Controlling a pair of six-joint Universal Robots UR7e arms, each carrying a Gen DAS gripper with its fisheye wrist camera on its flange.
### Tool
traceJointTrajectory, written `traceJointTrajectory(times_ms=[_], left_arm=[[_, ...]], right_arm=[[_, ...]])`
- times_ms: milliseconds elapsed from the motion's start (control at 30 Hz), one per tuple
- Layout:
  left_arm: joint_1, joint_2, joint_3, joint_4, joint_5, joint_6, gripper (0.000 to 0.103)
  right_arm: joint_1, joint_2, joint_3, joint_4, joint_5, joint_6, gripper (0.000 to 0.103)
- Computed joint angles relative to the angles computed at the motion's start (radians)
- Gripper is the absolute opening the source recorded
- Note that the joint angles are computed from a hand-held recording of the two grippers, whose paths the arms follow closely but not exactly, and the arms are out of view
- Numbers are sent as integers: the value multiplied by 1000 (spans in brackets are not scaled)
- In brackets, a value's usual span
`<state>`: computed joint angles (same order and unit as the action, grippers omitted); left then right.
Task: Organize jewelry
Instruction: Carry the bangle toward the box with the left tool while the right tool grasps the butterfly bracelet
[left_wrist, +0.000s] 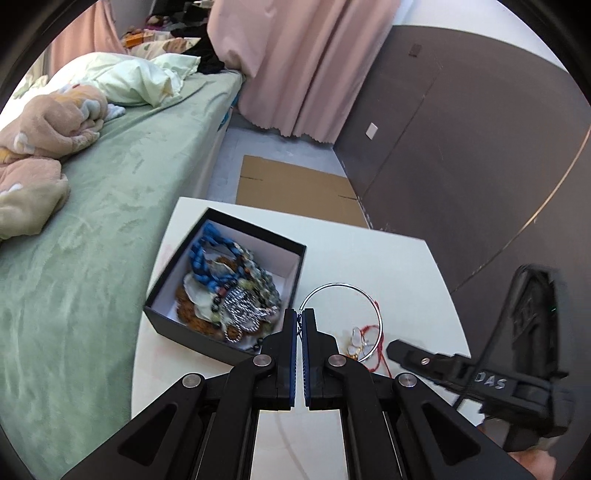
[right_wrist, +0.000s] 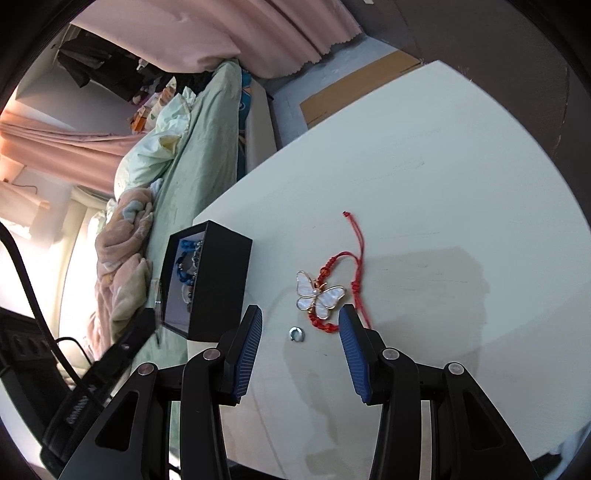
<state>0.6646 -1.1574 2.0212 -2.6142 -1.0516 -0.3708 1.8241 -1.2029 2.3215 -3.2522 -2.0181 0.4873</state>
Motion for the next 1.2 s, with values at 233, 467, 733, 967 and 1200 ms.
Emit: traceJointTrajectory(times_ms=[233, 467, 733, 967, 1200], left_arm=[[25, -17, -19, -7, -23, 8, 2], [36, -24, -27, -14, -39, 11, 2], [47, -29, -38, -21, -49, 23, 2], [60, -35, -49, -22, -48, 20, 2], [67, -39, -55, -16, -46, 22, 2]], right_arm=[[-13, 36, -34, 49, 14, 30, 44], [-22, 65, -64, 90, -9, 51, 44], [14, 114, -119, 124, -109, 44, 66], [62, 176, -193, 210, -276, 12, 66], [90, 204, -226, 281, -400, -6, 39]])
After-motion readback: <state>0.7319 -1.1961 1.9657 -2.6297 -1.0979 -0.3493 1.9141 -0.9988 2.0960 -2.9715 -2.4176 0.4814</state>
